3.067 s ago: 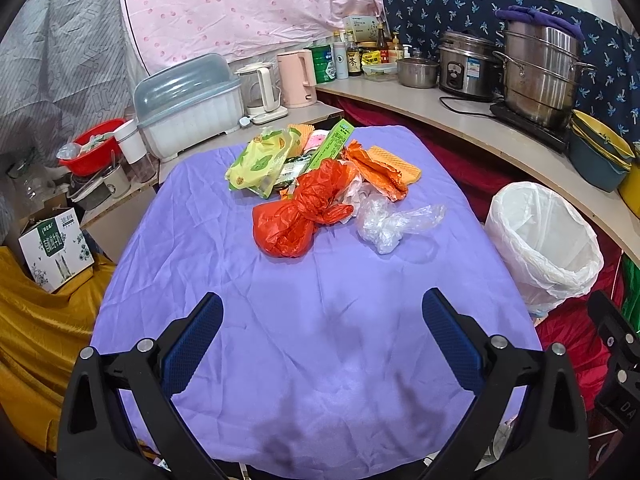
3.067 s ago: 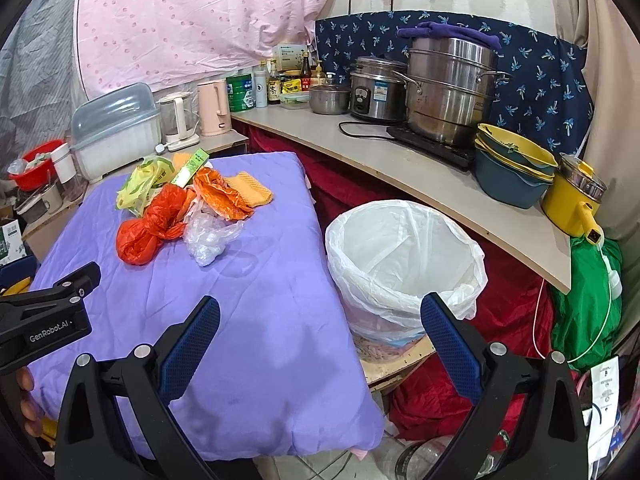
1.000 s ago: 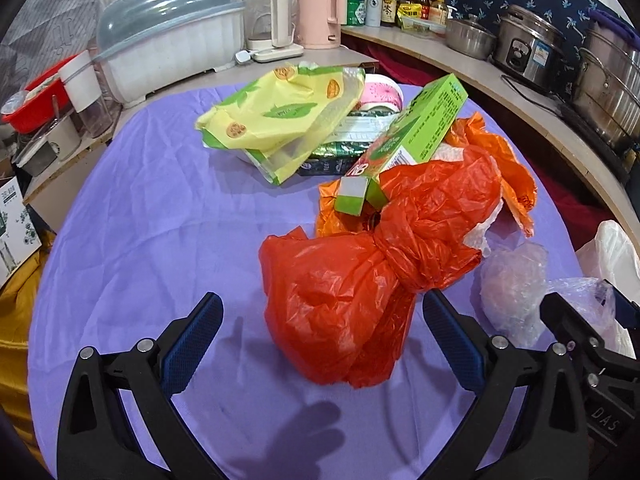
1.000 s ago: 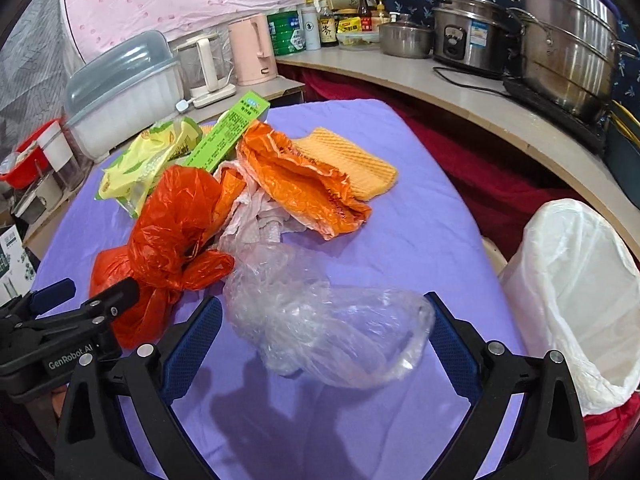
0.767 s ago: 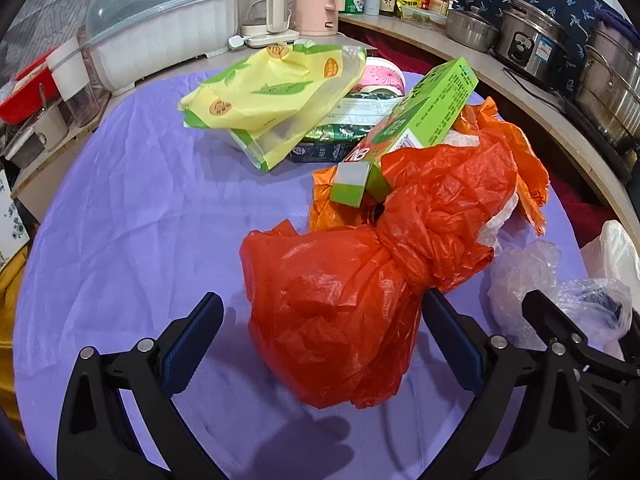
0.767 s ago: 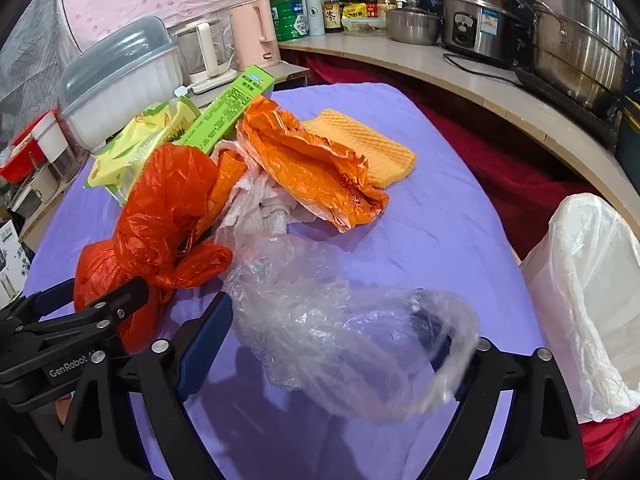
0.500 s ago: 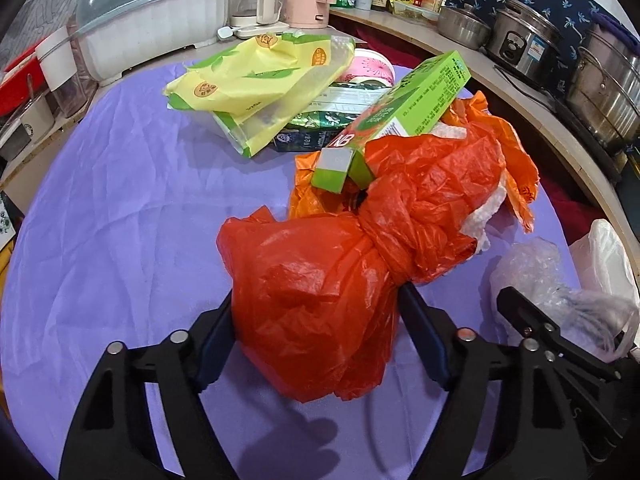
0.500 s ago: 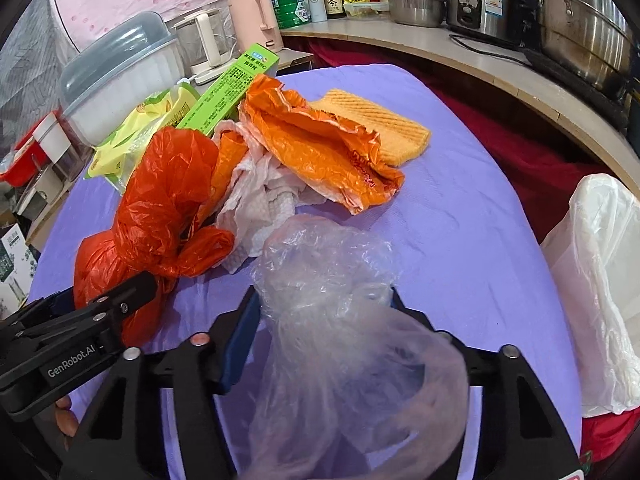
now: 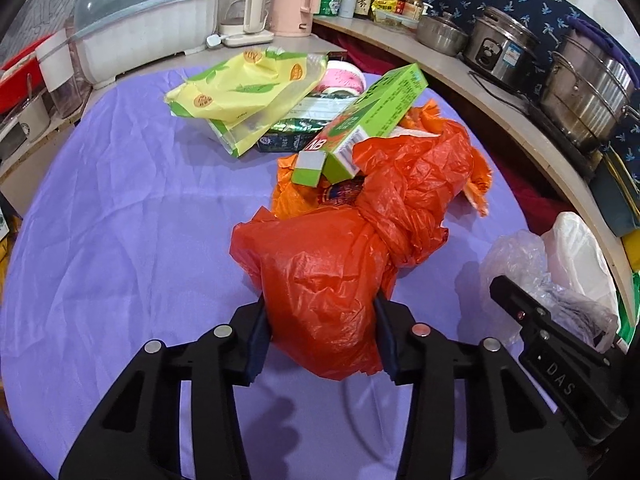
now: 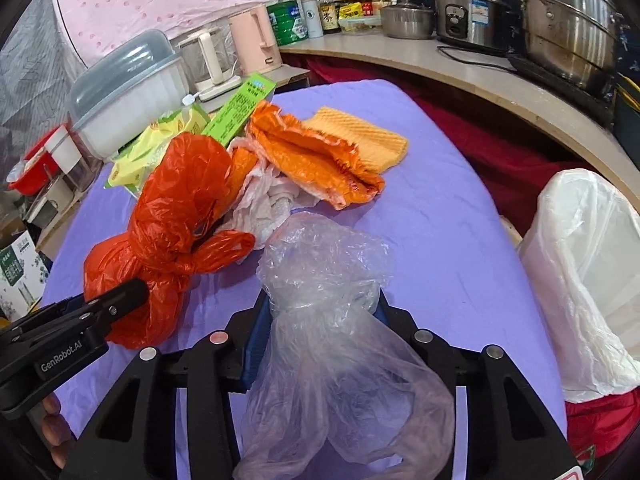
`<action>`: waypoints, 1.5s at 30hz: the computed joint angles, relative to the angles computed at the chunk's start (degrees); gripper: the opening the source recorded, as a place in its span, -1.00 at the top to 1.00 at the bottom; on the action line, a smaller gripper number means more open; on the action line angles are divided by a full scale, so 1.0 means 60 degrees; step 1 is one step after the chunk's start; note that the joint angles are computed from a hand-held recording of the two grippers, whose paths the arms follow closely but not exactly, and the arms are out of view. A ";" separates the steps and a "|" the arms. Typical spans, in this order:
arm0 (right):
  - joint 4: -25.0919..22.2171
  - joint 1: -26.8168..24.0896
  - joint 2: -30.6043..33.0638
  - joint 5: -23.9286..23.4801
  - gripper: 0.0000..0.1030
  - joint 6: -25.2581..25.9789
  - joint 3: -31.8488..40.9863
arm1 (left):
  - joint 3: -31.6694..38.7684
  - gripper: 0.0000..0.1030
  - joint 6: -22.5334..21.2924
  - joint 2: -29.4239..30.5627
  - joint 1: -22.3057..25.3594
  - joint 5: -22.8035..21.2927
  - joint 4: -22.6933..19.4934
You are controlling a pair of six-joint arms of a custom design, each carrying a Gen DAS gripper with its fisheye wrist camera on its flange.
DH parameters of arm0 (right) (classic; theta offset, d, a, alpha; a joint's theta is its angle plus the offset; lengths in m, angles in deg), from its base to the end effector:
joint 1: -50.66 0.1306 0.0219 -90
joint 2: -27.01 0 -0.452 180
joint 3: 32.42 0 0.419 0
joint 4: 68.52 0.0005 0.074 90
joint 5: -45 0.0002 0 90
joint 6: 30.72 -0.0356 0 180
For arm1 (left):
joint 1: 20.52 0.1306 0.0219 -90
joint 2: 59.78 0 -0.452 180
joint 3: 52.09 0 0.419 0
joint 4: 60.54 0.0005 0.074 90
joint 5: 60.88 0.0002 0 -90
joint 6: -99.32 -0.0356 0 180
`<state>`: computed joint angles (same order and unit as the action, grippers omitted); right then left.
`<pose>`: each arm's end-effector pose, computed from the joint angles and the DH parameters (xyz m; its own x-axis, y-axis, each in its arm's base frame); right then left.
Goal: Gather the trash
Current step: 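Carry the red bag and clear bag over the white trash bin with both tools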
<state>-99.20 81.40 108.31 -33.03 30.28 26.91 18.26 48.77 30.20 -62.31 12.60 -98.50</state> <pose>0.3547 0.2018 0.3340 -0.7876 0.0834 -0.6105 -0.0115 0.9886 0.1499 0.3600 -0.3088 0.3504 -0.8198 -0.0843 -0.5664 0.0056 0.9879 -0.1552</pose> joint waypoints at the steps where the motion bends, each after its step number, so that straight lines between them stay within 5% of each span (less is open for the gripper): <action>1: -0.0016 -0.0019 -0.0075 0.0015 0.14 -0.0006 -0.0020 | 0.0001 0.19 0.0003 -0.0065 -0.0076 -0.0068 -0.0034; 22: -0.1064 -0.1319 -0.3798 0.0950 0.14 -0.0217 -0.1180 | 0.1334 0.19 -0.0360 -0.0058 -0.2246 -0.1214 -0.0734; 33: -0.1520 -0.4000 -0.5560 0.0248 0.14 0.0310 -0.1837 | 0.2883 0.19 -0.1063 0.1197 -0.3064 -0.1124 -0.0848; 45: -0.1470 -0.6630 -0.6034 -0.1032 0.14 0.1001 -0.2232 | 0.4939 0.19 -0.1742 0.2956 -0.3464 -0.0591 -0.1193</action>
